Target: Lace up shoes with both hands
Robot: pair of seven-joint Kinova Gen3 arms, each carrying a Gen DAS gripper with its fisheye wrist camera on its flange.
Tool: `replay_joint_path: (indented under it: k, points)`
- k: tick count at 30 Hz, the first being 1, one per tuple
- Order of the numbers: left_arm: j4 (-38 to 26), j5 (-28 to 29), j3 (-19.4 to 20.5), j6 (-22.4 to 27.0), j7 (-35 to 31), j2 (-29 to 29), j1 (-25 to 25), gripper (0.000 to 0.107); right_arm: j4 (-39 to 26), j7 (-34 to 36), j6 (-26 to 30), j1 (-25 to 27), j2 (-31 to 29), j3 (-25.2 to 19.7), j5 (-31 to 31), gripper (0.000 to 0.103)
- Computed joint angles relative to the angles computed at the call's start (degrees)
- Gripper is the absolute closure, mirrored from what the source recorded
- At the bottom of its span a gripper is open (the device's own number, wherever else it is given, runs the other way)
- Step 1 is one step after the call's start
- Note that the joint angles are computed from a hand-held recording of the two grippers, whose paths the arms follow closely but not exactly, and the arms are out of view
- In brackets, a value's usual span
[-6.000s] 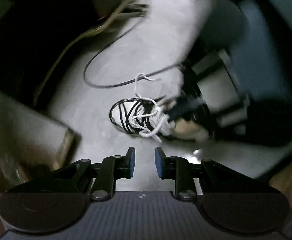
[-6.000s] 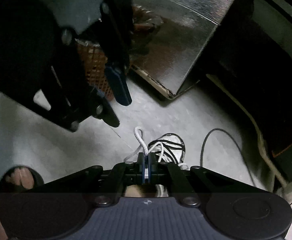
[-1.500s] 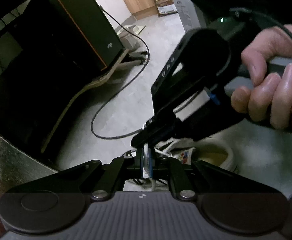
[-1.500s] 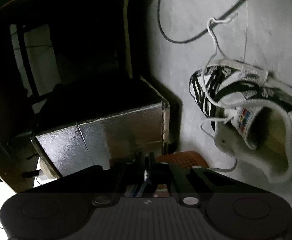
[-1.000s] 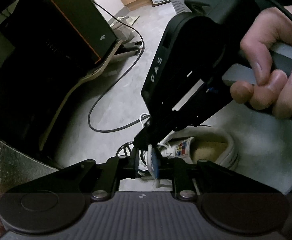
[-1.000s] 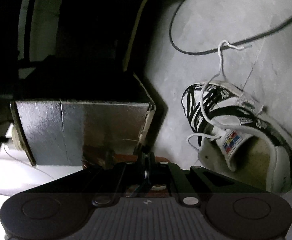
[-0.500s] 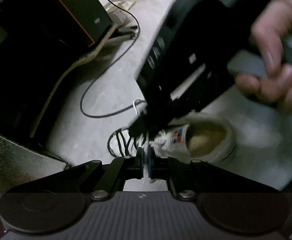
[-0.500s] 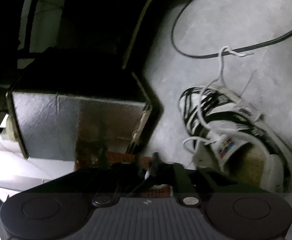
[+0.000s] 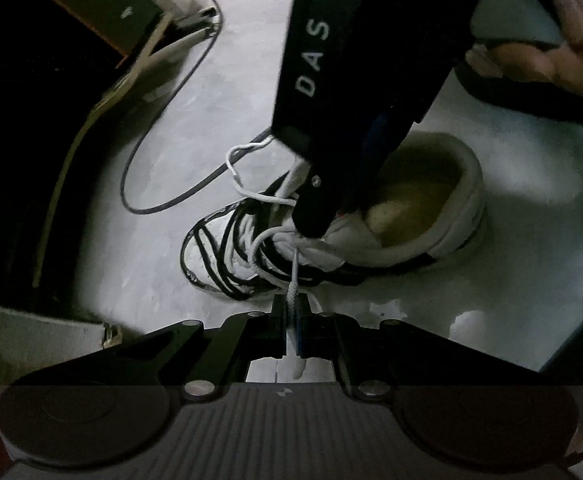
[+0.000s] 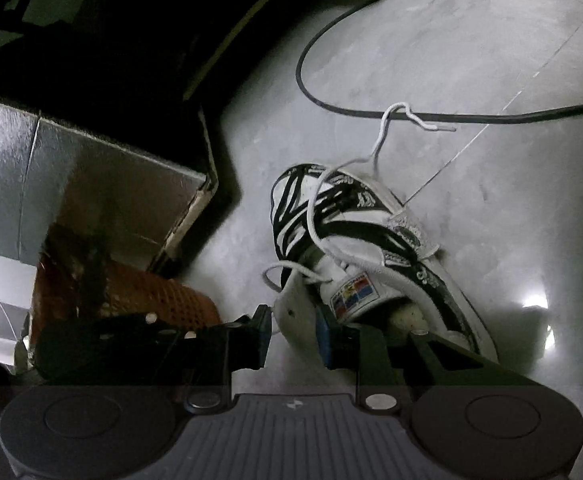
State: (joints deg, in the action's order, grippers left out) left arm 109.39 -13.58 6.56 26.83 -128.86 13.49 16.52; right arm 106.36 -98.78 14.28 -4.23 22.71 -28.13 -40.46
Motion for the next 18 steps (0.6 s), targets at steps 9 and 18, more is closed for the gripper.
replay_joint_path:
  k: [9,18]
  points:
    - [1.0,-0.5,0.2,-3.3,-4.1,1.1,-0.8,0.103,-1.6,-0.3,1.1,-2.2,1.6,1.6,2.6,0.074]
    - [2.4,-6.2,-2.3,-6.5,-3.7,1.2,2.8,0.103,1.3,-2.4,-3.2,2.6,2.3,-3.6,-0.1,0.078]
